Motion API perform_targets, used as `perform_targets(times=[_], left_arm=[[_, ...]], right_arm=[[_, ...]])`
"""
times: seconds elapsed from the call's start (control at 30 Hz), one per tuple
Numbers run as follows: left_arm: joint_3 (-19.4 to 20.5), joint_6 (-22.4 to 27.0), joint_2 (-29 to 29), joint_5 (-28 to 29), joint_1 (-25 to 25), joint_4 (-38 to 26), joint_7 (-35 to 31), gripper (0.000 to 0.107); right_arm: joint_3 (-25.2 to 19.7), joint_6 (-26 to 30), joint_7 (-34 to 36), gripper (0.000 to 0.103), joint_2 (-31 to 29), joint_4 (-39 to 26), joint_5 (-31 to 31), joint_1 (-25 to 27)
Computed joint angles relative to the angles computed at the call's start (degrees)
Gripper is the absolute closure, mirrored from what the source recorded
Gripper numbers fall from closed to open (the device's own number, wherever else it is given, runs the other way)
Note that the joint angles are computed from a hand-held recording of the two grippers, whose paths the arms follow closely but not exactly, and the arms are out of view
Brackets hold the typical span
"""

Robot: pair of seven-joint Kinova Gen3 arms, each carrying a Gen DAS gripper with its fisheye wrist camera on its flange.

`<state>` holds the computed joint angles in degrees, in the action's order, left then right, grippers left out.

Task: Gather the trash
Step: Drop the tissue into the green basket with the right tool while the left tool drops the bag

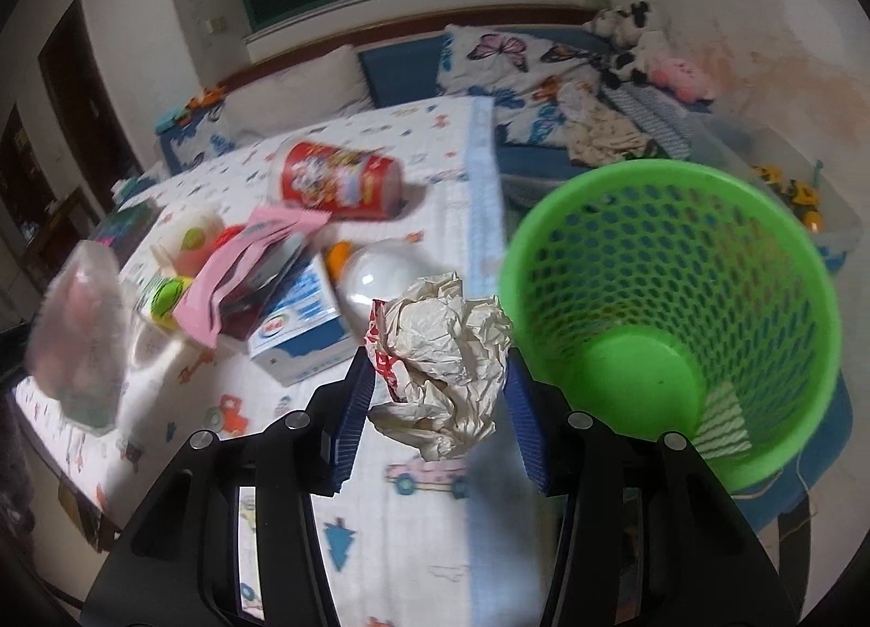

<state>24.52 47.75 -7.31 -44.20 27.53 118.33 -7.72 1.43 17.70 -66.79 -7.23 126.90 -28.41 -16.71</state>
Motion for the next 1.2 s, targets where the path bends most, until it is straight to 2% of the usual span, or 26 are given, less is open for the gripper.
perform_targets(times=[0.2, 0.37, 0.53, 0.73, 0.9, 1.0, 1.2], left_arm=[[-0.5, -2.1, -0.6, 1.8, -0.4, -3.9, -5.9, 0.107], [-0.6, -3.8, 3.0, 1.4, 0.0, -9.1, -9.8, 0.107], [-3.4, -6.1, 8.4, 1.9, 2.9, -15.4, -14.5, 0.107], [-6.7, -9.5, 15.9, 7.5, 5.3, -23.9, -23.4, 0.107], [-7.9, -10.3, 22.1, 11.4, 7.1, -31.3, -30.4, 0.107], [-7.9, -10.5, 25.9, 15.2, 7.1, -35.8, -35.4, 0.107], [-9.4, -9.0, 32.5, 20.7, 8.4, -43.7, -41.8, 0.107]], right_arm=[[0.3, -0.6, -4.4, 0.054, -0.3, -0.2, 4.9, 4.0], [1.4, -1.3, -5.5, 0.054, 0.3, -0.7, 7.6, 6.0], [4.8, -1.6, -0.6, 0.052, 1.1, -0.8, 4.2, 6.4], [8.4, -1.1, 8.6, 0.050, 2.4, -0.6, -3.6, 7.9], [8.3, -0.9, 14.2, 0.047, 3.6, -0.7, -8.8, 10.9], [7.1, -1.4, 16.4, 0.037, 3.9, -0.3, -11.0, 12.6], [6.7, -1.5, 18.3, 0.032, 3.2, 0.7, -12.8, 14.3]])
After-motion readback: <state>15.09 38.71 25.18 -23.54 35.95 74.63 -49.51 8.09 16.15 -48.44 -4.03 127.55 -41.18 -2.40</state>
